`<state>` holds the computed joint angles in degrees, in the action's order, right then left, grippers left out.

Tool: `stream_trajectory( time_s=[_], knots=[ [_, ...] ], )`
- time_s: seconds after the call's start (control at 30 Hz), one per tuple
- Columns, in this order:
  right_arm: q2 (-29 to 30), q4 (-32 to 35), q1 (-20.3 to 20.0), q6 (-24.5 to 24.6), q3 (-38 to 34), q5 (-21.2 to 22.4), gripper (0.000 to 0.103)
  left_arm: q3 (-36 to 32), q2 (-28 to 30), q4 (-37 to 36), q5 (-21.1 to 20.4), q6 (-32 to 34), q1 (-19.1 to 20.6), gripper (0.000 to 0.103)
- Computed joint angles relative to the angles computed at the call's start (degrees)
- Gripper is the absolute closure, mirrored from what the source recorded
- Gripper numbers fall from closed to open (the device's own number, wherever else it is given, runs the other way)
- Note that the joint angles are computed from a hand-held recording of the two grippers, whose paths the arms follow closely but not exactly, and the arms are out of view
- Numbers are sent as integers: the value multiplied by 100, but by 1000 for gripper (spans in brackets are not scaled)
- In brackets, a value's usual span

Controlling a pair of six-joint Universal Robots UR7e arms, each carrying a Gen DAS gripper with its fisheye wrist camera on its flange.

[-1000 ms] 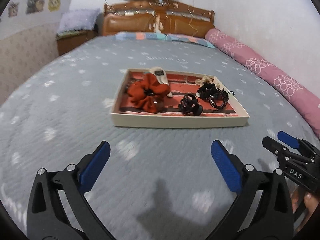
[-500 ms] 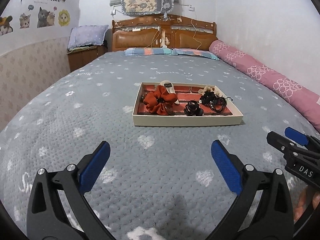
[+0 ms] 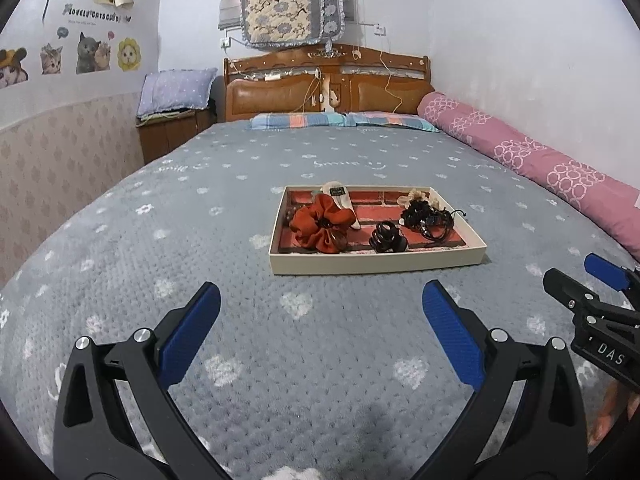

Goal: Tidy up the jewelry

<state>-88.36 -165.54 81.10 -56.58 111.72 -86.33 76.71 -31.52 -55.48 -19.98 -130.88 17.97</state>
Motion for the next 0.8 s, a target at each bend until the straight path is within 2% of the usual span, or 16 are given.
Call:
stream_trajectory(
  time_s=[0.07,0.17,0.33,0.5,0.8],
  knots=[
    [-20,-90,-9,-13,39,49,17,-149,69,432,37,-344,-24,5],
    [-62,-191,-14,-36,74,113,17,-452,232,1281,79,-1008,-79,5],
    [-159,-365,-17,-84,164,204,13,-656,334,1829,100,-1394,-154,5],
    [-260,-305,-38,-77,188,283,13,-1038,560,2797,65,-2090,-246,5],
    [-341,-286,-49,-52,219,322,13,-1132,619,3024,37,-2219,-326,5]
  ],
)
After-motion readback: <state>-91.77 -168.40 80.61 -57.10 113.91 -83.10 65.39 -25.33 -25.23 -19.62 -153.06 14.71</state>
